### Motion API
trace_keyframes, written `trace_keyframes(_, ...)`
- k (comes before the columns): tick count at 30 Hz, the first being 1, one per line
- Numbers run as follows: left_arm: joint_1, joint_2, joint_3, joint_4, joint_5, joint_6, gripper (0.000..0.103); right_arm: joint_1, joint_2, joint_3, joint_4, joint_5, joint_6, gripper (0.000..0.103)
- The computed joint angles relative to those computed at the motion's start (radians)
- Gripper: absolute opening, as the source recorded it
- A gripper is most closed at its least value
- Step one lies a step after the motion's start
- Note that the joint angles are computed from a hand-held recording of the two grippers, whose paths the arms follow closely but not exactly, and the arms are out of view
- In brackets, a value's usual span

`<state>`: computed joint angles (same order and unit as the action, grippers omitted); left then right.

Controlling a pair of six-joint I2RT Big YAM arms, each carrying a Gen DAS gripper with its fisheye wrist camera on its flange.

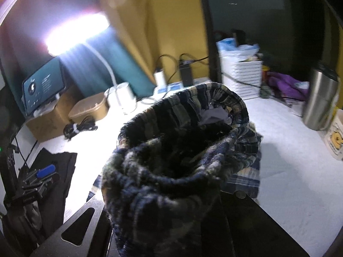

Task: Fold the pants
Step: 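Lower the folded leg onto the pants and open the right tool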

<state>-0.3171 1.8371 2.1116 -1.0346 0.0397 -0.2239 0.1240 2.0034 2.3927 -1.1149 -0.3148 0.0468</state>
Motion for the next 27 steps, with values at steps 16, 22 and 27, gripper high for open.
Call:
trace_keyframes(16, 0.048, -0.092, -0.141, 0.070, 0.017, 0.015, 0.069, 0.121, 0.051, -0.007, -0.102, 0.110, -0.063, 0.011)
trace_keyframes(22, 0.044, -0.110, -0.174, 0.082, 0.004, 0.041, 0.069, 0.147, 0.047, -0.027, -0.108, 0.180, -0.102, 0.013)
trace_keyframes(27, 0.046, -0.126, -0.197, 0.091, 0.016, 0.042, 0.069, 0.171, 0.040, -0.044, -0.135, 0.148, -0.144, 0.070)
